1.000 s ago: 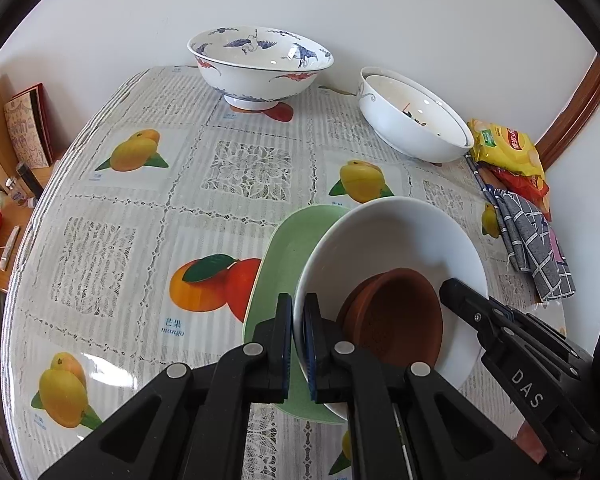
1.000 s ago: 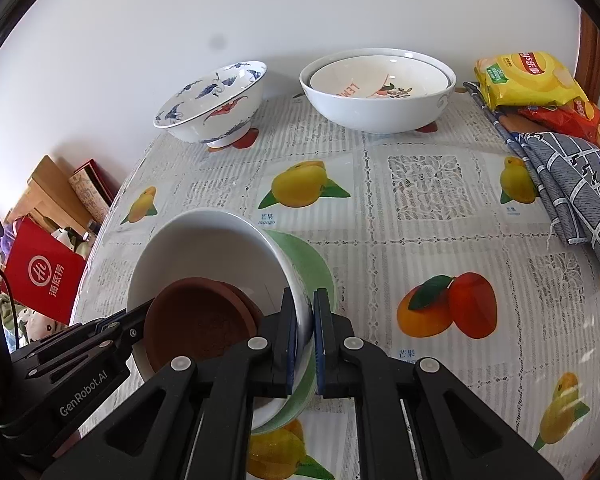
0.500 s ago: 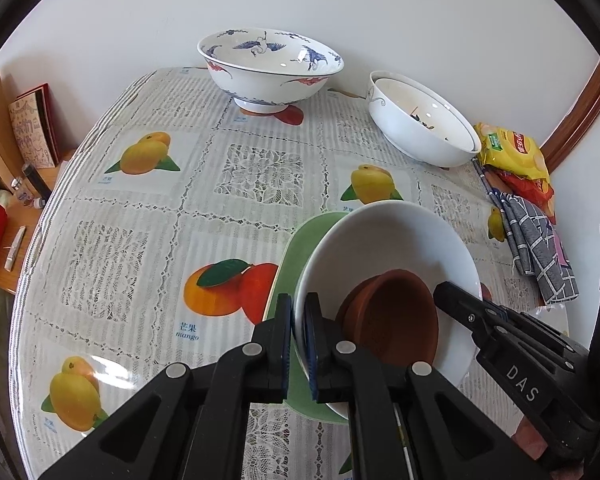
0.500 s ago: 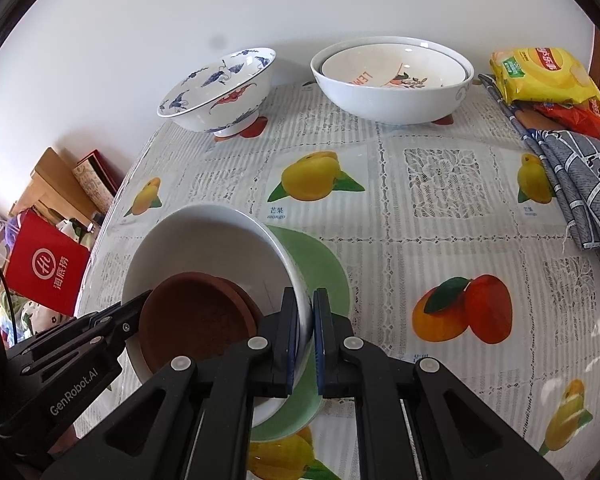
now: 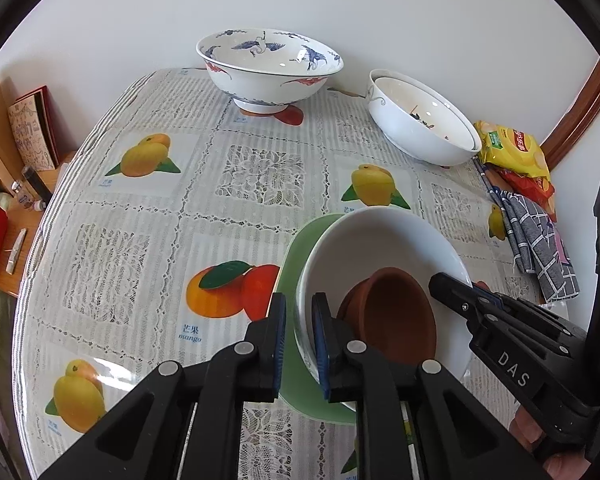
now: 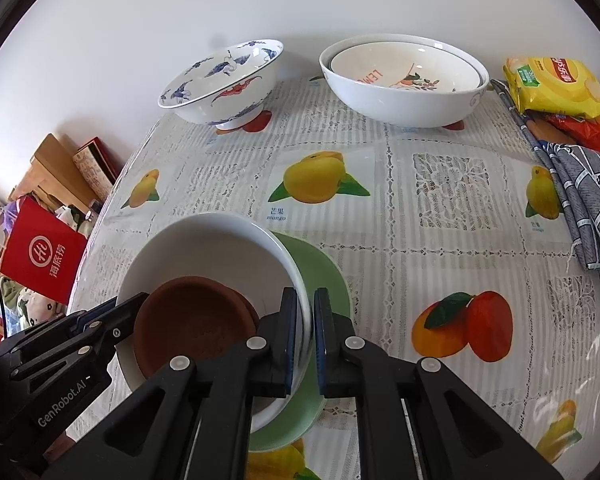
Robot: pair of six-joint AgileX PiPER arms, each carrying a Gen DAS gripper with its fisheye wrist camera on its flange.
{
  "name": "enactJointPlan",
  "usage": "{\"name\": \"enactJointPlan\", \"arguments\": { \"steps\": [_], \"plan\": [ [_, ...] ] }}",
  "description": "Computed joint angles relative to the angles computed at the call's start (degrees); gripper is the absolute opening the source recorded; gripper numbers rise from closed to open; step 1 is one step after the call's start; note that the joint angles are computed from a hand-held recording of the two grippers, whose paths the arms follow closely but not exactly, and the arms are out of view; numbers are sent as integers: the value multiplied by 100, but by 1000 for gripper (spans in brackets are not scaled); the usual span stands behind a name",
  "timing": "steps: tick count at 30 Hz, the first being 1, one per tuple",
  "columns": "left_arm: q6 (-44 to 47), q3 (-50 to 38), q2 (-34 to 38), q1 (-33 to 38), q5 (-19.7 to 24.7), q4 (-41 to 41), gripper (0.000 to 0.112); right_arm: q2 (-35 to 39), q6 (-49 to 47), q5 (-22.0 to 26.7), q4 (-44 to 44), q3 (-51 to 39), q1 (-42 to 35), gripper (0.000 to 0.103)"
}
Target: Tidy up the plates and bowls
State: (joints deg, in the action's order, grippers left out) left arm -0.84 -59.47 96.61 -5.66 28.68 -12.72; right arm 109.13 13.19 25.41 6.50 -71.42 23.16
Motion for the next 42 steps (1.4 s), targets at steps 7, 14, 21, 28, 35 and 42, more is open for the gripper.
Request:
{"name": "enactJointPlan", "arguments": {
  "steps": [7,14,21,28,35,42],
  "plan": [
    [77,72,-111,62,87,-99,22,-228,293,-72,-356,204,19,17],
    [46,405,-647,77,130,-81,28,-738,735,-143,-872,627,74,31],
    [-736,911,-1703,-347,117,819,43,-1502,1189,-199,-1359,1342,233,35],
    [-2853,1157,-2652,-1596,350,2698,66,-2937,3079,209,-3120,2303,535,61],
    [-4930,1109,-2952,-3184,1106,4280,71,-4411,3459,1019,-3441,2945,399,67],
    [-6276,935,-2995,-4471,1866,5187,78,-5404,2887,1594,-2983,3235,-158,67]
  ]
}}
